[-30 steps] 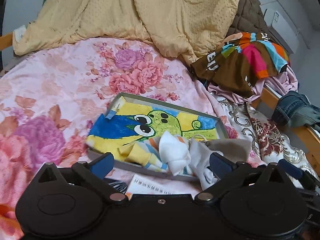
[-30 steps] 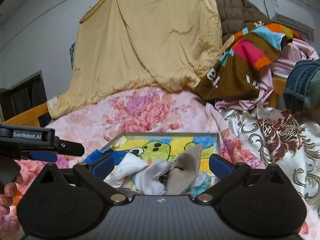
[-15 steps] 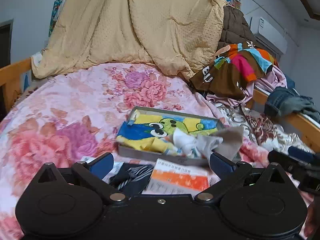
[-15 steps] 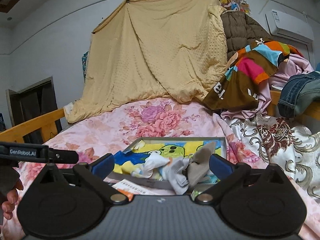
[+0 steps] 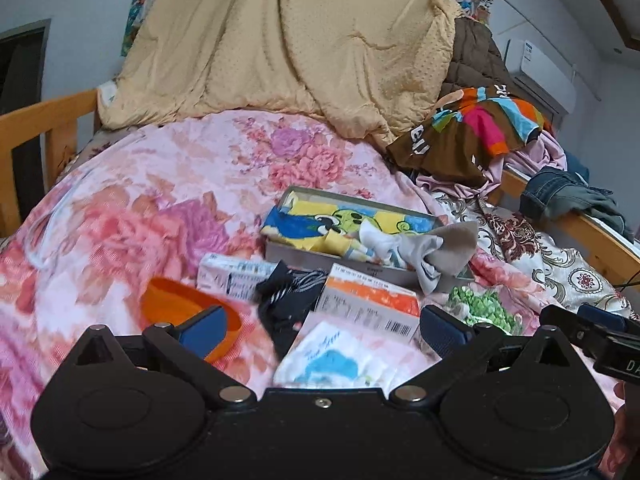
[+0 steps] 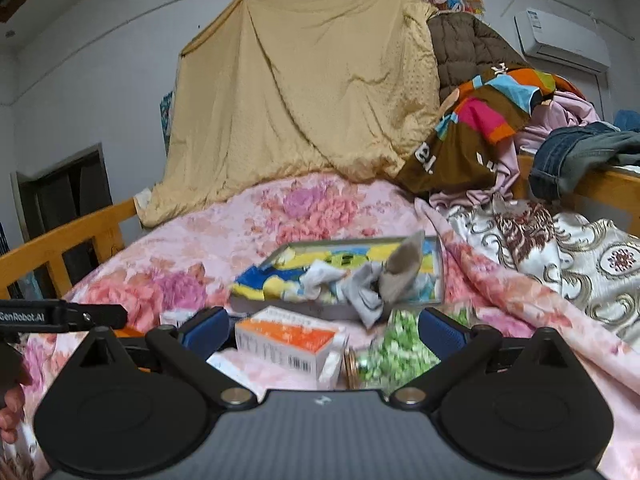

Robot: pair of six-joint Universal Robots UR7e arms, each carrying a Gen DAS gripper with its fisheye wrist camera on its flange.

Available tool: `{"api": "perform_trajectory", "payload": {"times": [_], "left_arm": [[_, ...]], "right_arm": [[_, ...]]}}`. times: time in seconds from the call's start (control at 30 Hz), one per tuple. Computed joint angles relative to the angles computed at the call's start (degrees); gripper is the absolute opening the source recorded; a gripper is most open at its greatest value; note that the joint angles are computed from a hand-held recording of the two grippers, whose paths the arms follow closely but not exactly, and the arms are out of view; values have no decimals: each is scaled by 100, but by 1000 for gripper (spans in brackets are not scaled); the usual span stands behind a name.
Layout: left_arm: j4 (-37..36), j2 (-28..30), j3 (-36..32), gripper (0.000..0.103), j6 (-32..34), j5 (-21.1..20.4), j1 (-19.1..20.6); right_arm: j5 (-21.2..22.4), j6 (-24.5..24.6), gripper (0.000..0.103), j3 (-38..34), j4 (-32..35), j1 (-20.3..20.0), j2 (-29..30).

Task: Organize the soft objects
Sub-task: 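Withdraw both open tools from the tray back toward the pile, then move the left tool to the orange fabric band while the right tool reaches the white-blue towel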

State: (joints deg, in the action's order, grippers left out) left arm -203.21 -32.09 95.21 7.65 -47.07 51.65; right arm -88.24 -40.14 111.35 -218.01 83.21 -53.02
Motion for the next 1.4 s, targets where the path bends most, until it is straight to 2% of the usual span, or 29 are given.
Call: {"api": "perform_trajectory", "payload": {"times": [0.27, 0.53, 0.73, 1.07, 1.27, 1.4], "left_arm": [[-72, -335, 587, 102, 242, 118, 69], [-162, -488, 993, 102, -460, 379, 144], [-133, -433, 982, 102, -295, 309, 143], [425, -322, 874, 102, -64, 125, 180], [632, -338, 819, 102, -327, 246, 215], [784, -325, 754, 102, -620, 526, 203]], "right_arm": [[-285, -82, 103, 264, 14, 88, 17], [-487, -246, 103, 363, 106, 182, 99], [-562, -441, 103, 436, 351, 238, 128], [-859, -854, 103, 262, 727, 337, 392], [-926, -805, 103, 217, 817, 332, 417], [-892, -700, 103, 174, 930, 324, 396]]}}
